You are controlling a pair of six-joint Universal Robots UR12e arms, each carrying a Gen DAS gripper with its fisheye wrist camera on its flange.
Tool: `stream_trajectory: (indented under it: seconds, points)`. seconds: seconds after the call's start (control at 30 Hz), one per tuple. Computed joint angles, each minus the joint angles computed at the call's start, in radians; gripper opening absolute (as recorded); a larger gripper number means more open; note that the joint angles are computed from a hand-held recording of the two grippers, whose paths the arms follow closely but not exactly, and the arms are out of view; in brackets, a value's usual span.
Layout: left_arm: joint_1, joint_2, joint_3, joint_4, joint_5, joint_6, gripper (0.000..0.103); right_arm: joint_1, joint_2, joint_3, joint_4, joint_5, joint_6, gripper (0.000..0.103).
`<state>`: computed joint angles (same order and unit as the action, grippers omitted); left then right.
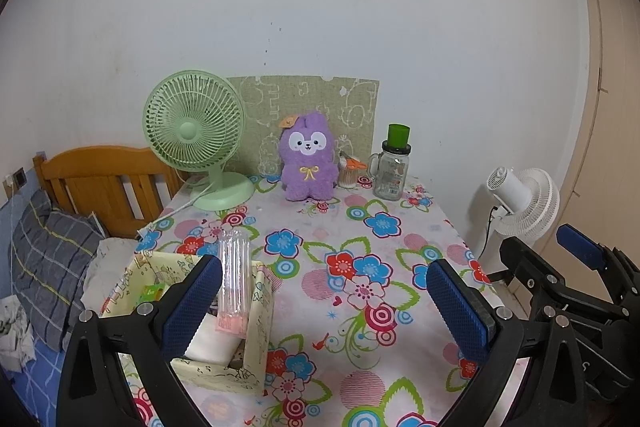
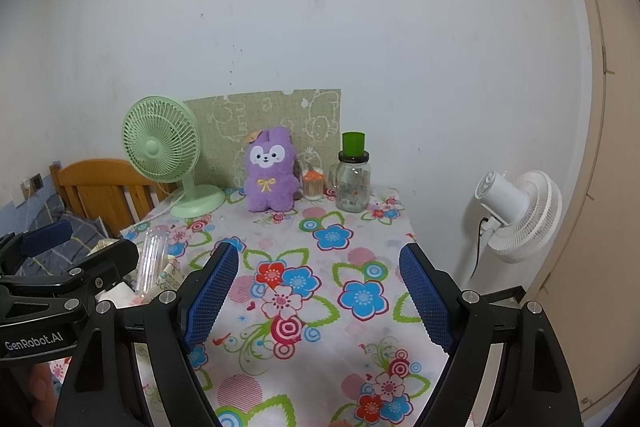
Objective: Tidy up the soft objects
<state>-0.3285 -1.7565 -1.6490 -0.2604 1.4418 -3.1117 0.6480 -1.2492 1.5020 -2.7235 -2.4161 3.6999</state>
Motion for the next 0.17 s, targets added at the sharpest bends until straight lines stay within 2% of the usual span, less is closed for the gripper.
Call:
stream_trajectory:
  seconds: [0.17]
  points:
    - [-0.011,0.0,-0.011,0.055,0.049,0.019,0.103,0.0,0.002,-0.003,0.009,0.0,0.001,0.085]
